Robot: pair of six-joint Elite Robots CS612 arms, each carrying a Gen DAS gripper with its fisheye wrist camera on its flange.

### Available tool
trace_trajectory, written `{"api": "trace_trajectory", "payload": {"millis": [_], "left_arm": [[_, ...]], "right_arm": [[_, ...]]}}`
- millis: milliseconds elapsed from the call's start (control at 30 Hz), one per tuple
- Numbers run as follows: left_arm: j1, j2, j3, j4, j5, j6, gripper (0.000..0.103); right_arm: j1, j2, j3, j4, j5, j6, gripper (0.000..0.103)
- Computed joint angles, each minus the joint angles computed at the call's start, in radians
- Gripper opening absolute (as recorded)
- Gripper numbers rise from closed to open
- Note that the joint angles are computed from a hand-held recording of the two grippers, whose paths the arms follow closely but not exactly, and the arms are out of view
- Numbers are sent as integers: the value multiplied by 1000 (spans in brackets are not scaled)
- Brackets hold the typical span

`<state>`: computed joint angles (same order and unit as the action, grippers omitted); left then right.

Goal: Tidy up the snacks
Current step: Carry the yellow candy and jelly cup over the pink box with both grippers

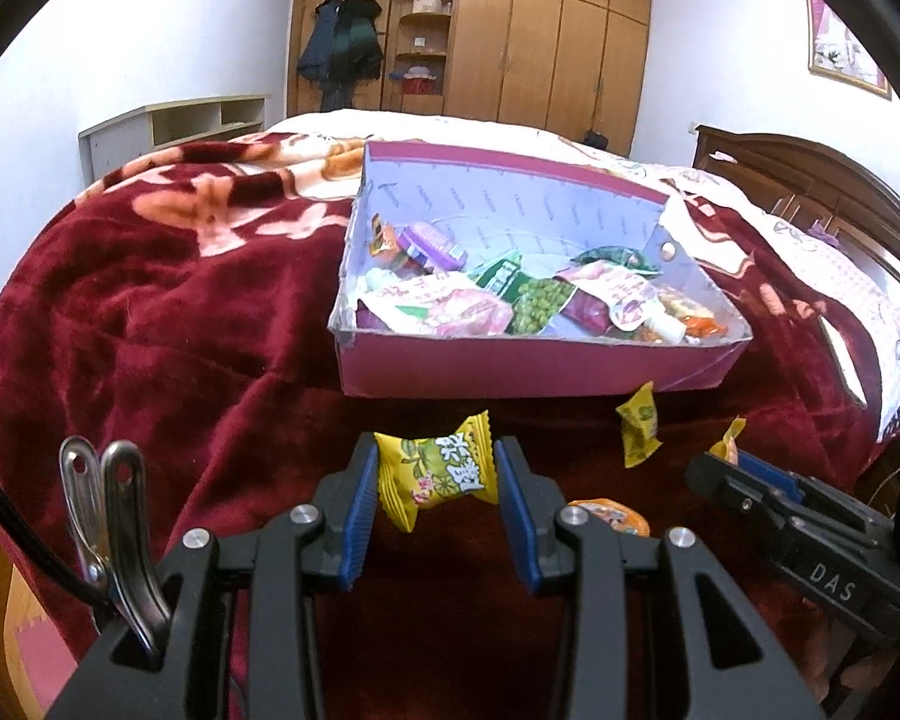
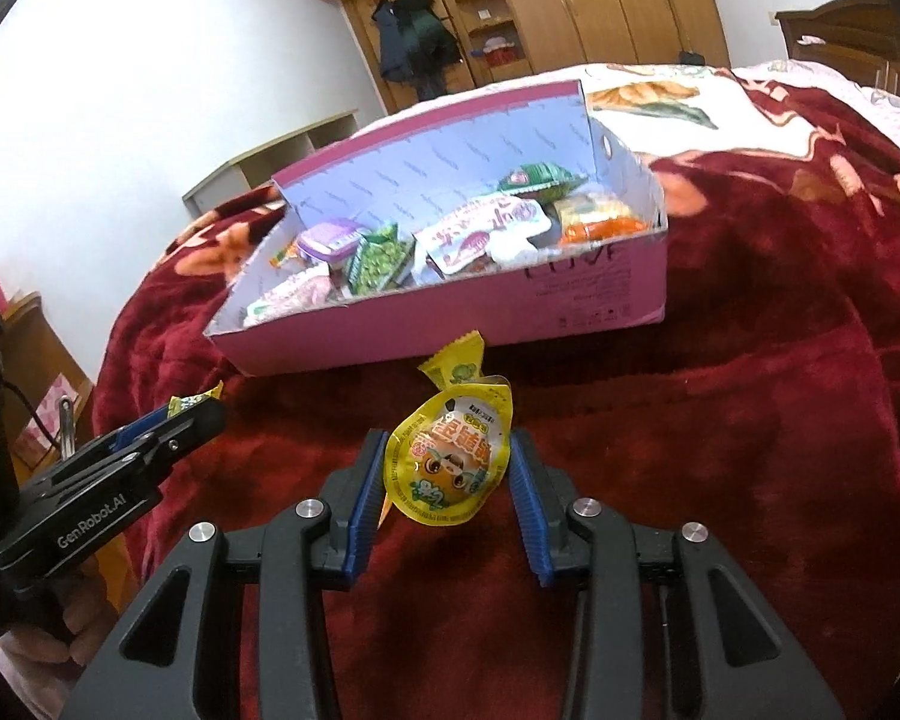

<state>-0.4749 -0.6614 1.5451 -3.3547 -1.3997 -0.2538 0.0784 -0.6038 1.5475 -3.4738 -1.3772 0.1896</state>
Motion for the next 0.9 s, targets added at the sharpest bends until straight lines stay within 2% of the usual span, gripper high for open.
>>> {"api": "trace_trajectory", "payload": {"millis": [400,900], "left_arm": [[-4,-13,3,-32,-8,20,40],[0,0,-61,-15,-7,50,40]], "right_arm": [[-1,-28,37,-65,-1,-16,41],[-3,-40,27,-38,11,-39,41]]}}
